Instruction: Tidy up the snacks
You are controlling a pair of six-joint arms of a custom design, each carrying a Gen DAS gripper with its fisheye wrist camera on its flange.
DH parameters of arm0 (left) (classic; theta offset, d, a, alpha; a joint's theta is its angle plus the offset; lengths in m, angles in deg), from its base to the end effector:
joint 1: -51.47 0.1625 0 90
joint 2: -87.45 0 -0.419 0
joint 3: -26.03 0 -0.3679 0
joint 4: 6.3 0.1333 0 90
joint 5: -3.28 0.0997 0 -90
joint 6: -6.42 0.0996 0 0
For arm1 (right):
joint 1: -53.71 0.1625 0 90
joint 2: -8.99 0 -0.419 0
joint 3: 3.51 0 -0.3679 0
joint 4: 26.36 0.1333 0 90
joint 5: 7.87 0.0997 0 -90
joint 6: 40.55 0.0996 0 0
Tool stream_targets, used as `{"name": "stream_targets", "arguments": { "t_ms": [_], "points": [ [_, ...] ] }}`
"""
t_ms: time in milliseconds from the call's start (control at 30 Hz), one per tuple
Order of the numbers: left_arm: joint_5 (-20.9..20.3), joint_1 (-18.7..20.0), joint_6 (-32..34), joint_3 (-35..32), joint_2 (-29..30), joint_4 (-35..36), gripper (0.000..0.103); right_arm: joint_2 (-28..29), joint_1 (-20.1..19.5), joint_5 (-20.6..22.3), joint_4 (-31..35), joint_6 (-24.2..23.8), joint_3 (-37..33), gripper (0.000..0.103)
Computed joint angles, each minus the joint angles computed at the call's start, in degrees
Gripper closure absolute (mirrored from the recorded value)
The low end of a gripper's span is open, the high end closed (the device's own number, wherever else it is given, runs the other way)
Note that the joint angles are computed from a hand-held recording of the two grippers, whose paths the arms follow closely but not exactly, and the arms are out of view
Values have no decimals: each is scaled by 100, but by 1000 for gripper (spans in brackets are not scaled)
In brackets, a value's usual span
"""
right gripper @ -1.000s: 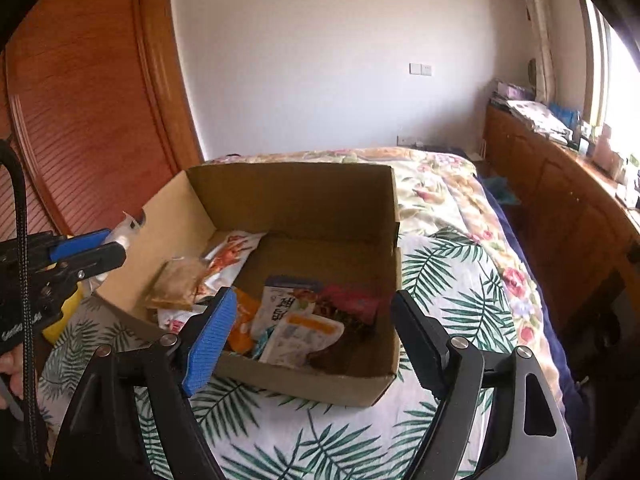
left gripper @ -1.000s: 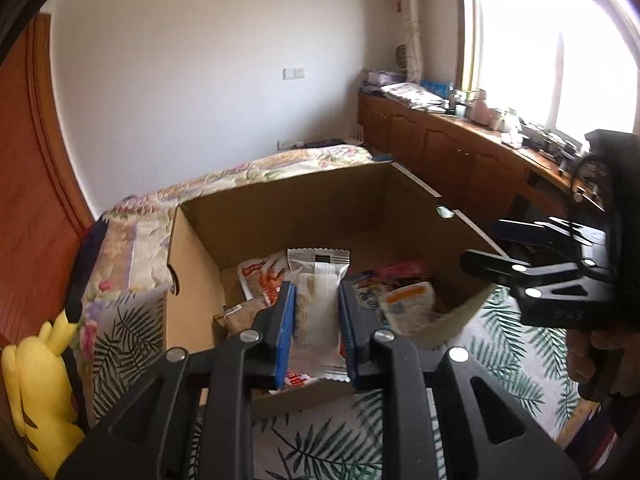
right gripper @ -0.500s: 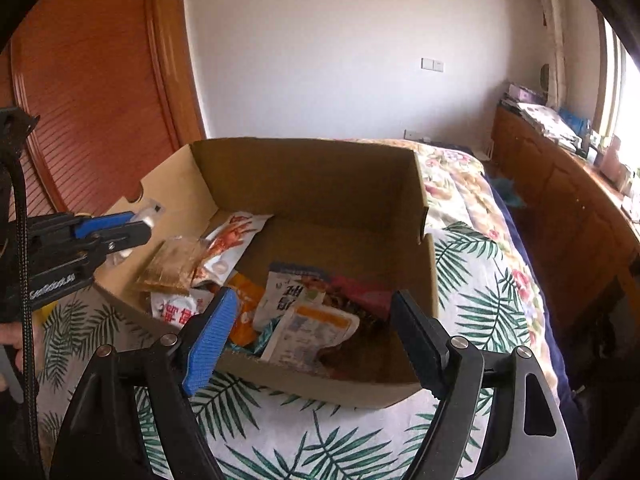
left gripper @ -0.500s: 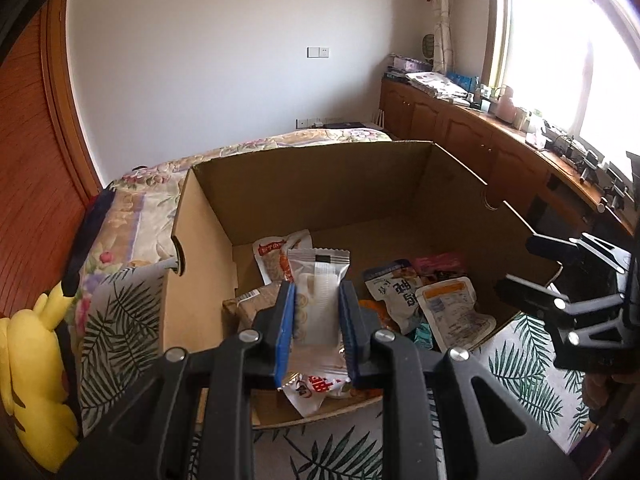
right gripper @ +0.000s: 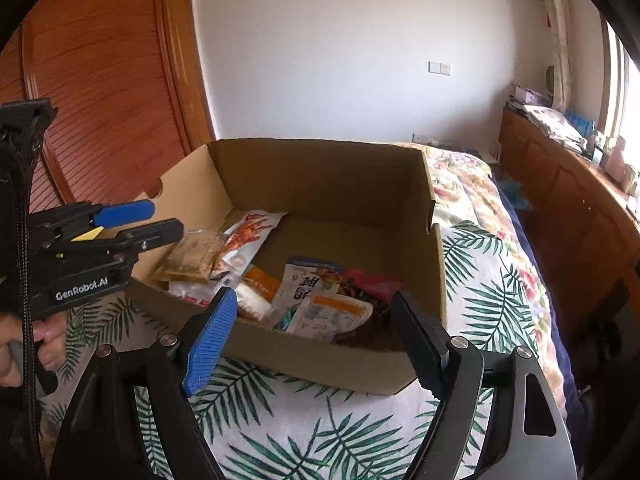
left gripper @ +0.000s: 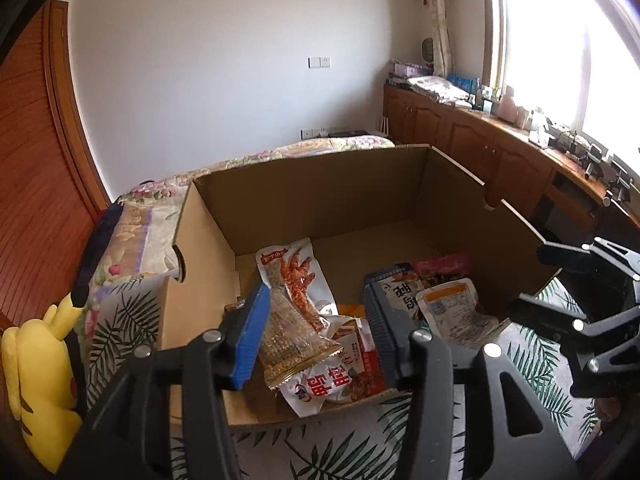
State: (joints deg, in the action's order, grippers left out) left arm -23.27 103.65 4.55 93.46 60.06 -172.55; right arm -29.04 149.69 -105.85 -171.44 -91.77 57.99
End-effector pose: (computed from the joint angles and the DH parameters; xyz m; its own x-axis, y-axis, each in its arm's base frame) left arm -0.2906 -0.7371 0.1416 -0.6929 -0.1641 -0.7021 0.4724 0.6324 -0.6140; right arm 0.2026 -0.7873 0.2424 -0.5525 -0.6796 0.4826 -0.8293 0.5065 -0.2361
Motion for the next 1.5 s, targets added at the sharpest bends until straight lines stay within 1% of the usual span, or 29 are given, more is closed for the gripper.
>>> {"name": "stream_targets", "arguments": {
  "t_ms": [100, 367, 500, 667, 700, 733, 800, 833, 867, 967, 1033, 1133, 1167, 1233, 1267, 1333, 1400, 1500],
  "points": [
    [19, -57, -83, 147, -122, 63, 54, -158, -5, 112, -53, -44, 211, 22],
    [192, -298, 122, 657, -460, -201, 53, -565, -1, 322, -212, -132, 697, 22],
    [160, -448, 217, 960, -644, -393, 53, -773, 3, 475, -214, -176, 926, 22],
    [130, -686, 360, 1388, -824, -697, 48, -1049, -1, 637, -360, -277, 1312, 22],
    [136, -733, 418, 1456, -834, -788, 45, -1099, -6, 665, -391, -295, 1387, 22],
    [157, -787, 522, 1544, -840, -945, 40, -1161, -18, 711, -420, -311, 1475, 22],
    [367, -918, 840, 1706, -784, -1370, 33, -1250, -41, 749, -612, -321, 1657, 21],
    [438, -979, 1031, 1792, -751, -1667, 32, -1271, -49, 767, -685, -325, 1715, 20],
    [464, -1023, 1100, 1864, -745, -1789, 31, -1324, -74, 809, -758, -351, 1817, 20],
    [577, -1144, 1033, 2121, -767, -1996, 29, -1453, -144, 870, -936, -369, 2056, 18],
    [612, -1220, 965, 2291, -778, -2164, 23, -1523, -185, 897, -983, -368, 2153, 17],
    [733, -1324, 836, 2460, -761, -2242, 19, -1667, -265, 948, -1036, -323, 2348, 15],
    [778, -1354, 855, 2513, -742, -2330, 19, -1705, -285, 968, -1065, -320, 2404, 15],
    [924, -1431, 945, 2613, -681, -2616, 12, -1805, -336, 1021, -1148, -315, 2547, 14],
    [962, -1466, 934, 2680, -669, -2730, 11, -1864, -370, 1059, -1182, -290, 2627, 14],
    [1006, -1521, 700, 2837, -696, -2775, 8, -1956, -421, 1096, -1228, -234, 2746, 13],
    [1113, -1589, 279, 2980, -735, -2574, 6, -2039, -456, 1100, -1278, -228, 2852, 12],
    [1298, -1689, 39, 3088, -702, -2646, 6, -2157, -491, 1119, -1332, -266, 2977, 12]
  ]
}}
